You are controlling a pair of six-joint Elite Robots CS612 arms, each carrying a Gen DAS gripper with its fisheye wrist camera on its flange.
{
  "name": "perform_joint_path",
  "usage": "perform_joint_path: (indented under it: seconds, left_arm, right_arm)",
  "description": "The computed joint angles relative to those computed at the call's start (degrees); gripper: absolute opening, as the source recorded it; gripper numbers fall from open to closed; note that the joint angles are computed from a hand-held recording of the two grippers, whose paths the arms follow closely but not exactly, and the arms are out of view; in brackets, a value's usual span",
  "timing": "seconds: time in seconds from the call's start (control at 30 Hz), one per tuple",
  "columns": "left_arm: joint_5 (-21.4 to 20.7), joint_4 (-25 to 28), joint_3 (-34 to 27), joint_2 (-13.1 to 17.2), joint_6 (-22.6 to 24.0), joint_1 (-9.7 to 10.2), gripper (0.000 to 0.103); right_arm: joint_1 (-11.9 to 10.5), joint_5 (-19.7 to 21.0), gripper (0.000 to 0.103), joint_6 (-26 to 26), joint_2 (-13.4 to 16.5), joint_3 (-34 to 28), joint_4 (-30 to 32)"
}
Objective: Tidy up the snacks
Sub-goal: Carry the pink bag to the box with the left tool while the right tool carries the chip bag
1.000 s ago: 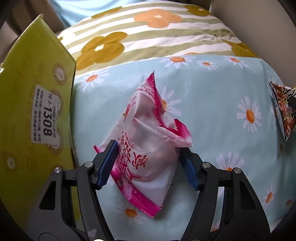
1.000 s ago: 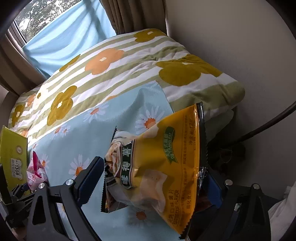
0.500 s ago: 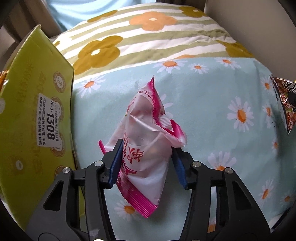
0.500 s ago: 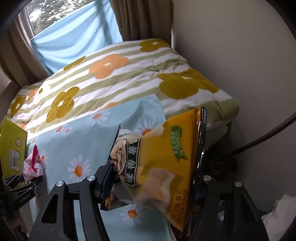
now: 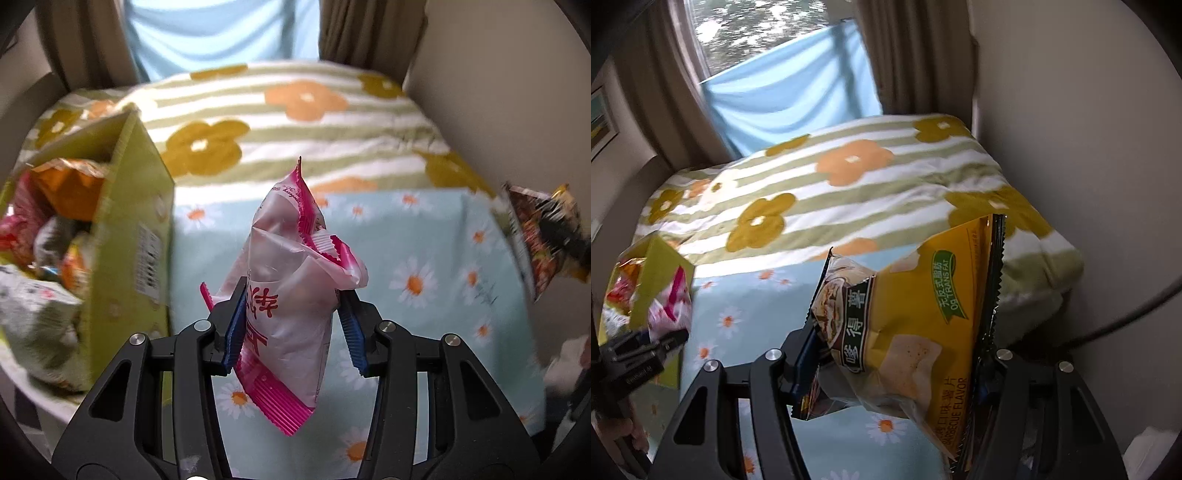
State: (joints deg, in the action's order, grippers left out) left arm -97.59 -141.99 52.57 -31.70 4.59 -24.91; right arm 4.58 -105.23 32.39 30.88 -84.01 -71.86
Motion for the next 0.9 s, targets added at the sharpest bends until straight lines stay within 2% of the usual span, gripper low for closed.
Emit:
perform_joint_path:
  seconds: [0.13,0.23,0.47,0.63,0.9]
  left_arm:
    - [-2.1,-4.49,1.74,-2.47,-3.02,1.01,0.042]
    - [-1.96,-8.16,2.4,-3.93,-3.73,1.81,0.042]
    - [-2.13,-12.11,0.3,-4.36,-5.02,5.07,0.042]
    - [-3.64,-10.04,-4.25,-2.25,-4.05,8.52,0.042]
    - [-5.07,0.47,-16.76,4.55,1.96,13.21,0.042]
  right_arm:
    - [0.53,1.18,0.06,-3.52,-1.46,1.87,-3.75]
    - [1.07,3.11,0.06,-5.74,-2.94,4.19,-7.33]
    - [3.77,6.98,0.06,-10.76,-8.11,13.76,-16.46]
    - [6.39,8.16,0.06,-11.62,-12.41,23.45,-23.66]
    - [9.7,10.92,0.06,-5.17,-19.12,41.34,-35.38]
